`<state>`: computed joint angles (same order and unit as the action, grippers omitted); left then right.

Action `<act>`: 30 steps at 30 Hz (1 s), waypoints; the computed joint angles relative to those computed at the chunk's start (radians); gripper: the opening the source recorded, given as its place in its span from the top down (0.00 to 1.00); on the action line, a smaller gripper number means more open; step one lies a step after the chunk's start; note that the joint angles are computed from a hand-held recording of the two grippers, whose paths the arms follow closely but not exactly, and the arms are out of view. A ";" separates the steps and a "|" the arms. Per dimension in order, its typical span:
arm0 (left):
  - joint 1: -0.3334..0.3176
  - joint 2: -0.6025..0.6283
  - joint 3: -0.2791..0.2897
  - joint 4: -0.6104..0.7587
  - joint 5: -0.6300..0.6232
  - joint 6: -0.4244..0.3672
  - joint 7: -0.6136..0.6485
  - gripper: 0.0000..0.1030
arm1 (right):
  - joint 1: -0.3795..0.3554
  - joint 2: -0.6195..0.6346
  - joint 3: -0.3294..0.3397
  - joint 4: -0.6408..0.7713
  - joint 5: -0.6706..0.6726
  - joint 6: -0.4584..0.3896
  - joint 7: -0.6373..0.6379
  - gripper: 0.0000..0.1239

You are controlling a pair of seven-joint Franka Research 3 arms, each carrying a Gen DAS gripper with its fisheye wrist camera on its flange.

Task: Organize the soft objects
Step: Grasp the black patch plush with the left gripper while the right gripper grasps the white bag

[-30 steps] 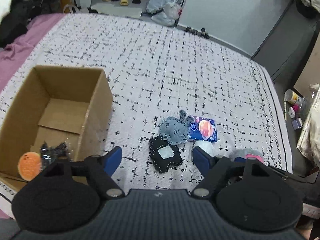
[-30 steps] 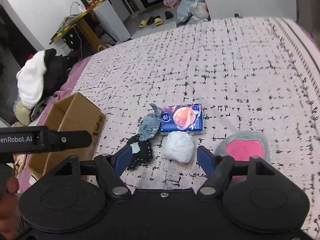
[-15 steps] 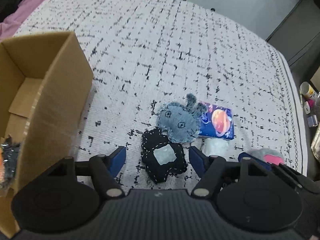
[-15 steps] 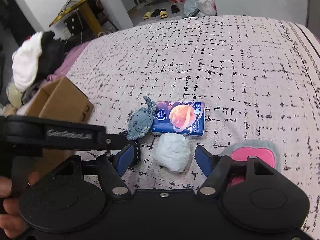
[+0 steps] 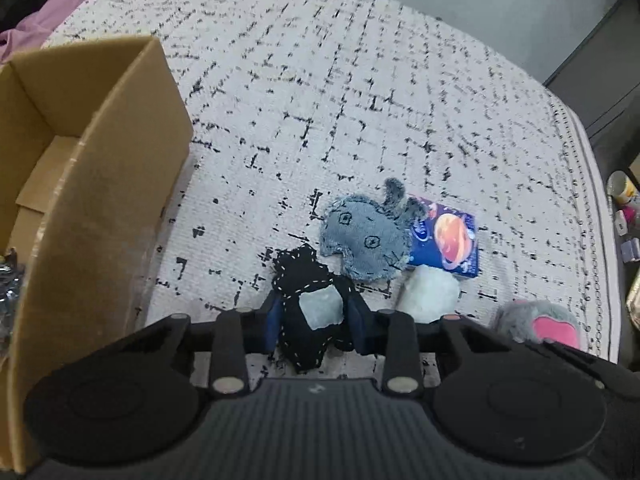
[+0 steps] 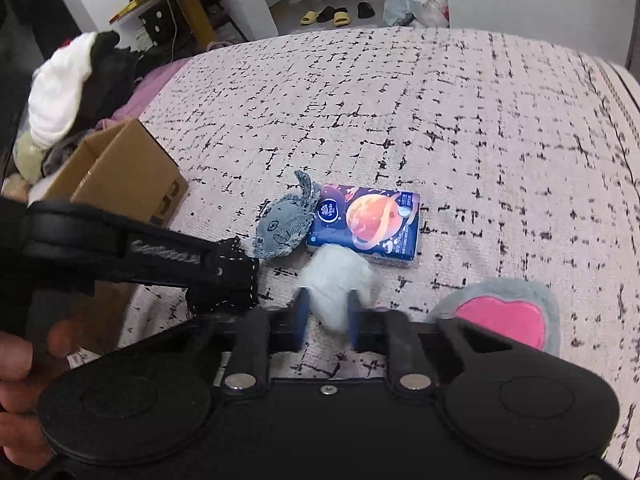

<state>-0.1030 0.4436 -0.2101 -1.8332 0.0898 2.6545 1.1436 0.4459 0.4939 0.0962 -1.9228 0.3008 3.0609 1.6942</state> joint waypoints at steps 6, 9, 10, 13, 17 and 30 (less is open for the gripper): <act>0.022 -0.075 -0.013 -0.084 -0.027 0.055 0.024 0.68 | -0.095 -0.022 0.115 -0.035 0.079 0.036 -0.070 0.95; 0.029 -0.116 -0.016 -0.125 -0.047 0.080 0.026 0.68 | -0.016 -0.026 0.031 -0.036 0.067 0.036 -0.025 0.88; 0.033 -0.130 -0.018 -0.138 -0.056 0.086 0.033 0.68 | 0.010 -0.025 0.002 -0.037 0.061 0.035 0.003 0.77; 0.037 -0.173 -0.014 -0.176 -0.071 0.099 0.037 0.67 | 0.047 -0.011 -0.035 -0.038 0.035 0.064 0.027 0.69; 0.039 -0.226 -0.005 -0.221 -0.082 0.114 0.043 0.67 | 0.215 0.038 -0.206 0.010 -0.041 0.068 0.116 0.51; 0.068 -0.345 0.024 -0.286 -0.197 0.123 0.172 0.67 | 0.254 0.007 -0.238 0.006 -0.185 0.019 0.267 0.75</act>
